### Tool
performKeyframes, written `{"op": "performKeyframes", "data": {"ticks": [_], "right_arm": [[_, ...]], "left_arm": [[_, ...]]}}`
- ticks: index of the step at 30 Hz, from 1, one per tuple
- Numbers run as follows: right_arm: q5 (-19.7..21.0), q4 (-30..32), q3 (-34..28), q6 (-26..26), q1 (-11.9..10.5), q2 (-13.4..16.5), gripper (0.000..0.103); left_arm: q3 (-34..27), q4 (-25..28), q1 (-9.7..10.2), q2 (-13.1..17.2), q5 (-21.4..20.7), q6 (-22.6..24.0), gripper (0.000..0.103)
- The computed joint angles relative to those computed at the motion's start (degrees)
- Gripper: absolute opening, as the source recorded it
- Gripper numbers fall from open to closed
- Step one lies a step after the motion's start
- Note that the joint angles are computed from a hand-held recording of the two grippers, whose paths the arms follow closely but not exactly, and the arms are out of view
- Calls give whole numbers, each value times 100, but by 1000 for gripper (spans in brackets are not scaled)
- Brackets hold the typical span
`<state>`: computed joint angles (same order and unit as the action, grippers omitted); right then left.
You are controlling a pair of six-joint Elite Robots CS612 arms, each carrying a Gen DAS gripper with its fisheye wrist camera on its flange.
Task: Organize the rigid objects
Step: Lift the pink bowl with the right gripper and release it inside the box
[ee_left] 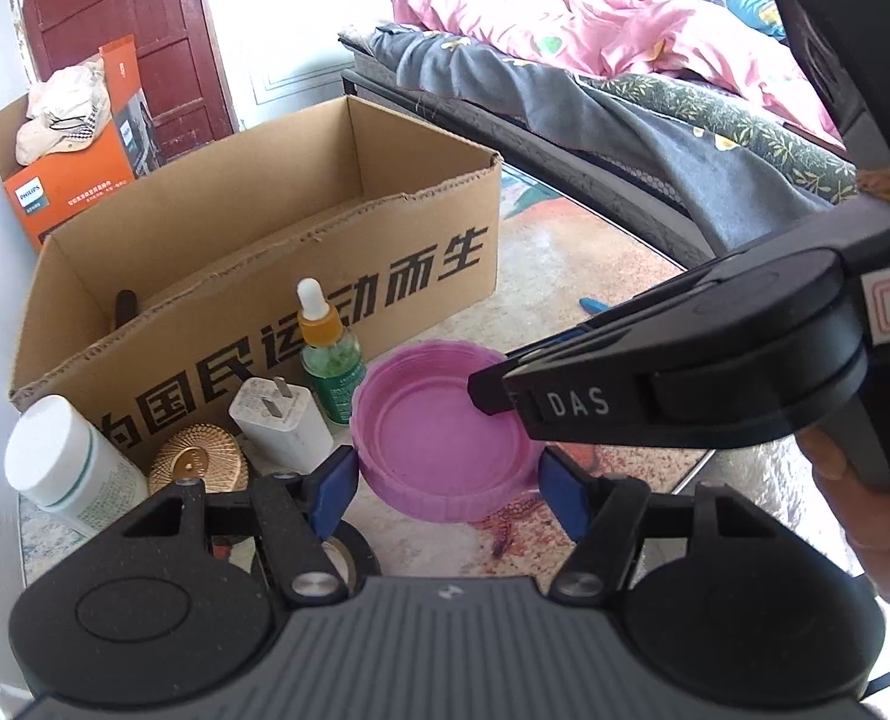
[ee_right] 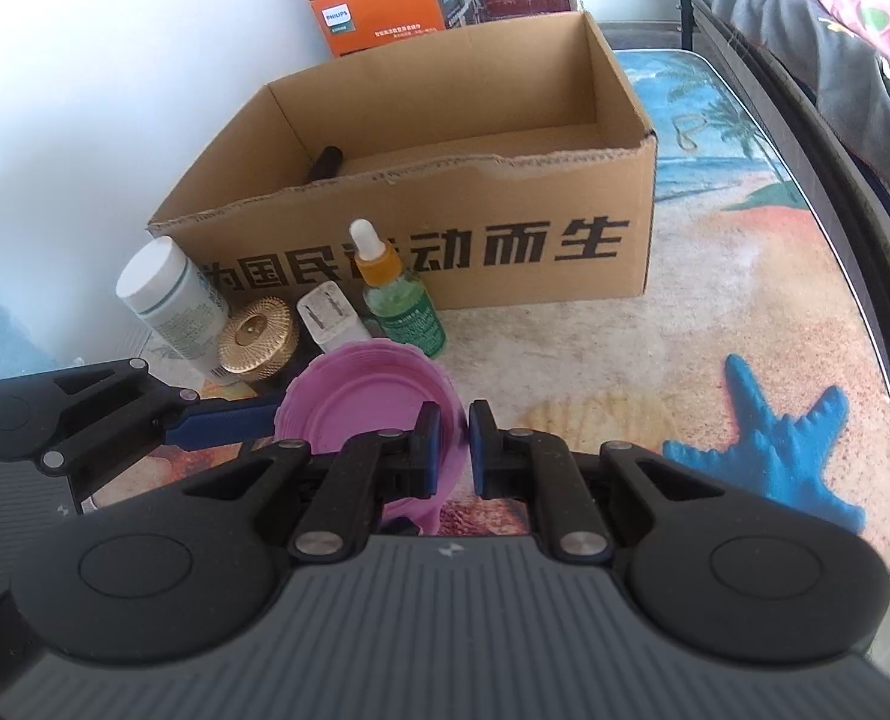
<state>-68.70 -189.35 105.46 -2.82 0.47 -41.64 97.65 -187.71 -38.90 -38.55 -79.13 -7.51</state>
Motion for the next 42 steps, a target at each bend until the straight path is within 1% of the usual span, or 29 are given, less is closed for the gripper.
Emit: {"op": "performKeyframes", "data": {"ticks": [7,13,17,21,23,26,29,32,36,42], "right_arm": [[76,-133,-101,-245,157,-138,9],[181,-118,-354,-498,295,-181,9],[261,37,-629,-648,373,-165,9],[364,462,-1052,-730,424,-97,9],[412,811,-1335,-735,440,-32,9],[482,1510,-1867,-694,453,128,9],[566,2327,-2503,-611,443,378,9],[656,3134,-3197,-521,425,712,9],[730,4120,-4080,-434,416,1171,9],[839,5194,-5047,-363,395,1728,9]], "left_arm": [[263,-409,28,-224,398,-127,67],[358,-646,98,-364,786,-89,67],[292,-661,178,-403,975,-51,67],[99,-456,334,-415,919,-36,67],[-100,-177,458,-395,750,-12,67],[-532,515,685,-319,356,-9,67],[-1072,1358,893,-154,13,38,67],[-1665,2220,1039,84,-207,82,67],[-2353,3132,1149,399,-273,173,67],[-3211,4243,1198,823,-198,270,67]]}}
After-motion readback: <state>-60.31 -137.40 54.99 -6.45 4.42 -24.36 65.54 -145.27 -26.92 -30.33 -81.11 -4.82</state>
